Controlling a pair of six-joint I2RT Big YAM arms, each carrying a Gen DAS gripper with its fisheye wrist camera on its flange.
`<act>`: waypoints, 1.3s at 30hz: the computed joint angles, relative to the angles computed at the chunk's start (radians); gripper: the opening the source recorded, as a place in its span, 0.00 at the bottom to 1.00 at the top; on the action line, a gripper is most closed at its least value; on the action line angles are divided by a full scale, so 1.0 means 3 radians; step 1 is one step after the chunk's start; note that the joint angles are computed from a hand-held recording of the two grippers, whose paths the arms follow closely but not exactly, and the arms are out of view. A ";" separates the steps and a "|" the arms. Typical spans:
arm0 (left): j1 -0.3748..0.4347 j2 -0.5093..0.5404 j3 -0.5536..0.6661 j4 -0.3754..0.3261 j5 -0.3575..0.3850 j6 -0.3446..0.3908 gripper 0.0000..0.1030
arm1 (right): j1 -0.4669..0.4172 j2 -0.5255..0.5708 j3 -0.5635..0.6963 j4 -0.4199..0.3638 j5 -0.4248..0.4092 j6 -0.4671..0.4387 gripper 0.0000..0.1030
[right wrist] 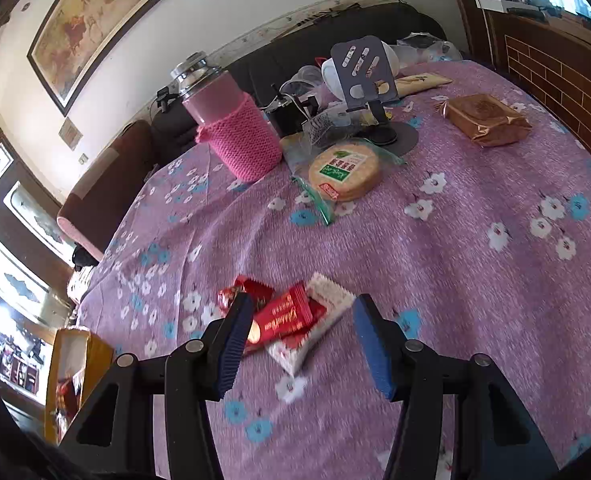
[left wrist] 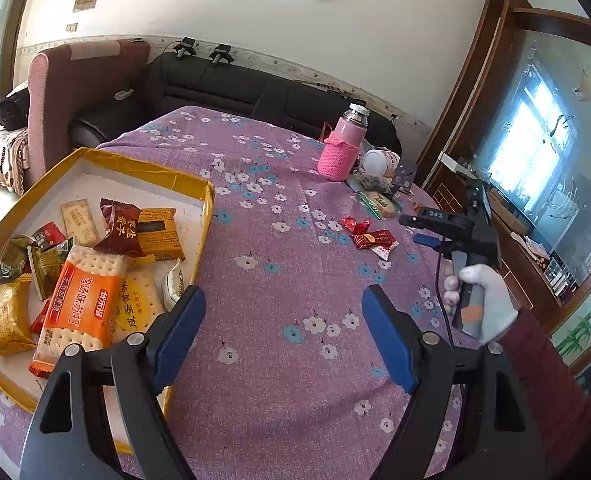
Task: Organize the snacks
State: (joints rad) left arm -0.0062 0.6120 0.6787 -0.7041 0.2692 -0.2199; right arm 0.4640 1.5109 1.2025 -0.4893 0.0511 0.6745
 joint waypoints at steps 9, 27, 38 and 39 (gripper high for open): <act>-0.0048 -0.0011 -0.0018 -0.0060 -0.0200 0.0063 0.78 | 0.0155 0.0872 0.1025 -0.0687 0.0077 -0.0183 0.38; -0.0573 -0.0054 0.0009 -0.0269 -0.1052 0.0208 0.78 | 0.0730 -0.0470 -0.0226 -0.0628 -0.0522 -0.0317 0.41; -0.0871 0.0027 0.0047 -0.0463 -0.1515 0.0177 0.78 | 0.0532 -0.0860 -0.0682 -0.0497 -0.0338 -0.0133 0.46; -0.0887 0.0052 0.0049 -0.0475 -0.1552 0.0172 0.78 | 0.0511 -0.0877 -0.0723 -0.0474 -0.0367 -0.0100 0.47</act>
State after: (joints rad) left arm -0.2722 0.6276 0.6932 -0.8467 -0.1965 -0.1683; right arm 0.6172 1.2478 0.9856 -0.6314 -0.0591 0.6445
